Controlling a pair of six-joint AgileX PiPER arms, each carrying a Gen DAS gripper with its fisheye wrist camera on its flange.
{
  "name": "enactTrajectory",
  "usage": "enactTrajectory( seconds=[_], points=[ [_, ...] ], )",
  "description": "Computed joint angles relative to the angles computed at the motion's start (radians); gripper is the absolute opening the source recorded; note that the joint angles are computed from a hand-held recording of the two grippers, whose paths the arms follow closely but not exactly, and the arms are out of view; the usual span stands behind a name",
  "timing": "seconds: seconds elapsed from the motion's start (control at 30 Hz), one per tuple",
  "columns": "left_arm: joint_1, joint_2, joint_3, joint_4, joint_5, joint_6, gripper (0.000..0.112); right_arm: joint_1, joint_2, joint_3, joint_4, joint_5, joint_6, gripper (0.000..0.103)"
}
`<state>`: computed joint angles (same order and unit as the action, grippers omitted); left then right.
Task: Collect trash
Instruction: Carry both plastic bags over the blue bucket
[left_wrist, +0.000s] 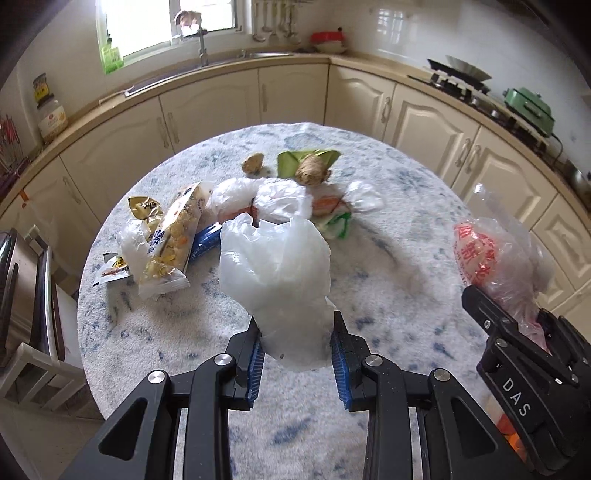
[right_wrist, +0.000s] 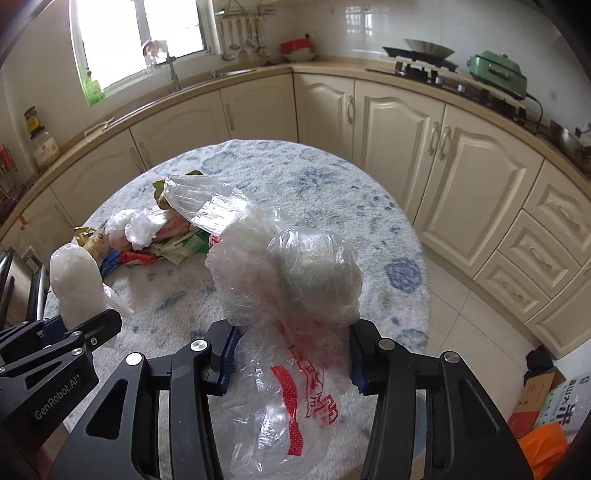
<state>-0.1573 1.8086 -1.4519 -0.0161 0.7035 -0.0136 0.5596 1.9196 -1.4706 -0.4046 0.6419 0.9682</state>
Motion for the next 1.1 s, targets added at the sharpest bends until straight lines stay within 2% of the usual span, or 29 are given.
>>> enactTrajectory(
  seconds=[0.37,0.57,0.87,1.1],
  points=[
    [-0.087,-0.27,0.265,-0.017,-0.056,0.062,0.028,0.081,-0.225,0.26,-0.193,0.014,0.3,0.048],
    [-0.198,-0.381,0.353,-0.007,-0.061,0.062,0.029,0.115,-0.382,0.421,-0.303,0.093,0.478,0.048],
    [-0.407,-0.414,0.381,-0.001,-0.048,0.049,0.029,0.131,-0.614,0.652,-0.352,0.259,0.659,0.048],
    [-0.541,-0.327,0.336,-0.031,-0.031,0.08,0.029,0.125,-0.761,0.81,-0.312,0.367,0.748,0.048]
  ],
)
